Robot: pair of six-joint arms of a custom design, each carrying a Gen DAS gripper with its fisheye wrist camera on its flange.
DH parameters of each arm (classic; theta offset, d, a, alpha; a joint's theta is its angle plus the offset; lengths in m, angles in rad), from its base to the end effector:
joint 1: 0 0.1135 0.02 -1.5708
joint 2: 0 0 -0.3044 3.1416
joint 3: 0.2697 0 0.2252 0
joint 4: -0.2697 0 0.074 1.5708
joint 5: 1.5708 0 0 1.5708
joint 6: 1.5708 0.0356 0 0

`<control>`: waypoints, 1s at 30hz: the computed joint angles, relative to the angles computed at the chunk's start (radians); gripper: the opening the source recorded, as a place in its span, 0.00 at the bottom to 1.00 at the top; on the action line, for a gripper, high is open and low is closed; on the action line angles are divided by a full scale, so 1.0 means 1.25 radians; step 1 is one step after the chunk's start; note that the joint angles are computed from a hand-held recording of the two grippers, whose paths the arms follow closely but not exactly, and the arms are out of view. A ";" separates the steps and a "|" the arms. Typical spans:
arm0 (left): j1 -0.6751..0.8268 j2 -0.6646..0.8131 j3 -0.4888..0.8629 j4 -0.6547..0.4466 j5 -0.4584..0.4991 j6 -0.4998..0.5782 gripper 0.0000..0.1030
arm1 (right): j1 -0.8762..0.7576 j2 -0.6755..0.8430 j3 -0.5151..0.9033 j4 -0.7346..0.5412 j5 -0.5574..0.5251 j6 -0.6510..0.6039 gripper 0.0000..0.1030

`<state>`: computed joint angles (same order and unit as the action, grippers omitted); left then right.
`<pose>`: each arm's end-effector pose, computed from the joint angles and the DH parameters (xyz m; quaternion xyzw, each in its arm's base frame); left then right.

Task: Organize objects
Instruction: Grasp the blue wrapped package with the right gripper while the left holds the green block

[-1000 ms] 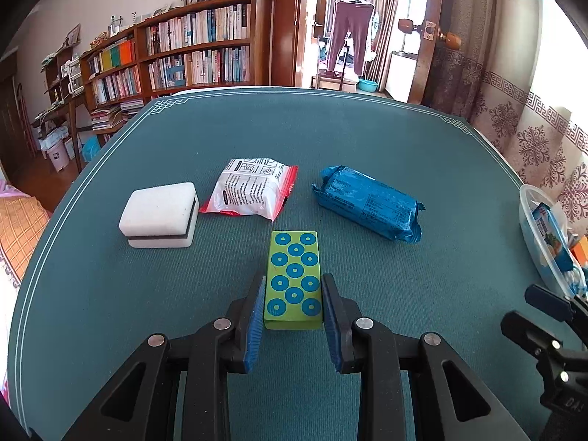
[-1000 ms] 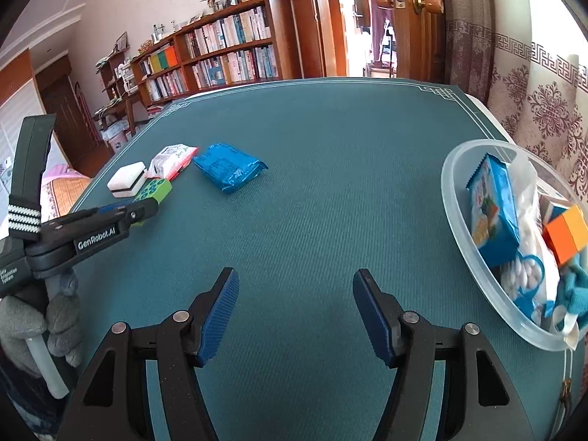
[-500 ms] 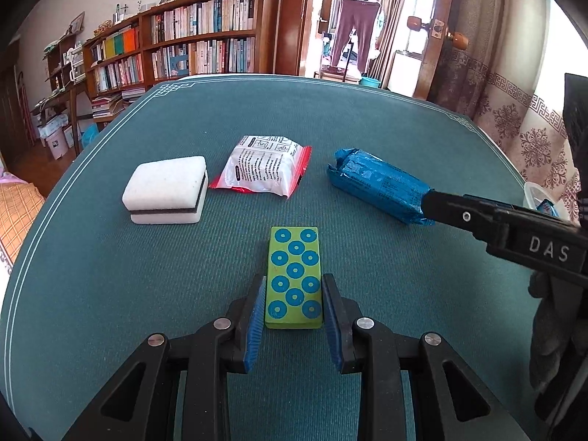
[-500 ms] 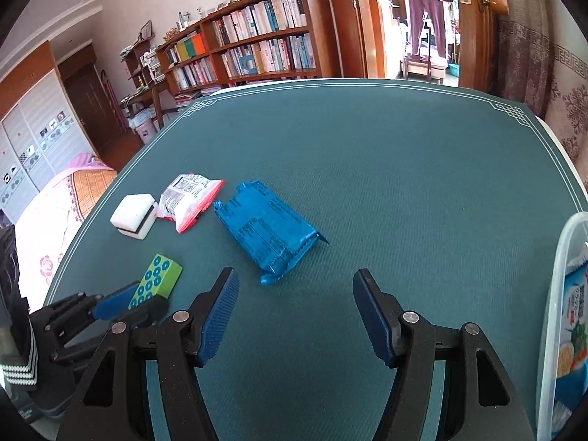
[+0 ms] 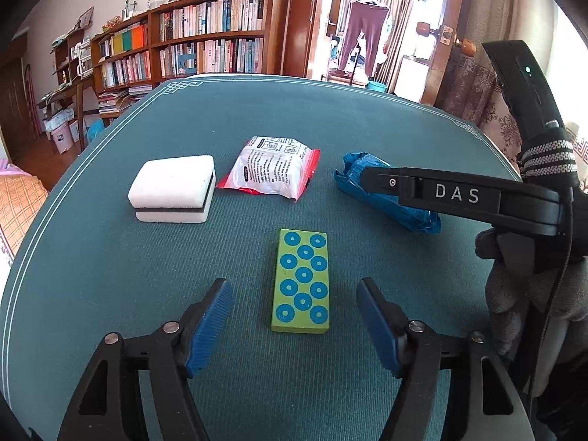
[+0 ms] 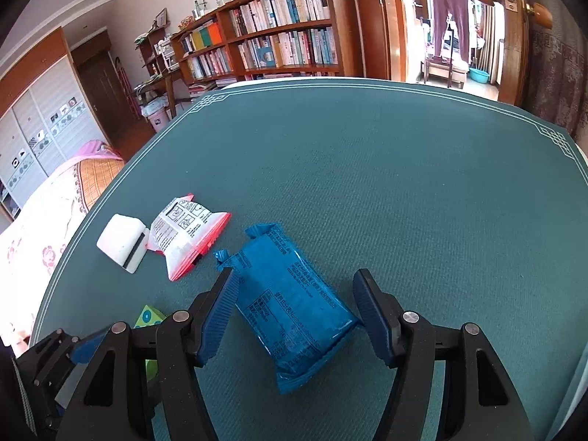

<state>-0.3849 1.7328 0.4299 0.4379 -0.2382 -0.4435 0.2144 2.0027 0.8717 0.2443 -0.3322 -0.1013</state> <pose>0.2394 -0.0879 0.1378 -0.0683 0.9301 -0.0360 0.3590 0.3514 0.0884 0.1357 -0.2008 0.9088 0.1742 0.3215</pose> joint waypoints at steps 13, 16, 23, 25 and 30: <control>-0.009 0.002 0.003 -0.003 -0.010 0.006 0.71 | 0.018 -0.017 -0.020 -0.021 0.002 -0.058 0.65; -0.018 0.007 0.006 -0.004 -0.019 0.014 0.65 | 0.027 -0.021 -0.036 -0.002 0.022 -0.057 0.65; -0.051 0.019 0.012 -0.009 -0.058 0.035 0.42 | 0.057 -0.033 -0.081 0.059 0.113 -0.052 0.53; -0.056 0.019 0.011 -0.008 -0.064 0.036 0.33 | 0.054 -0.042 -0.095 0.069 0.127 -0.049 0.45; -0.048 0.009 -0.005 0.012 -0.043 0.041 0.30 | 0.025 -0.068 -0.138 0.084 0.112 -0.027 0.41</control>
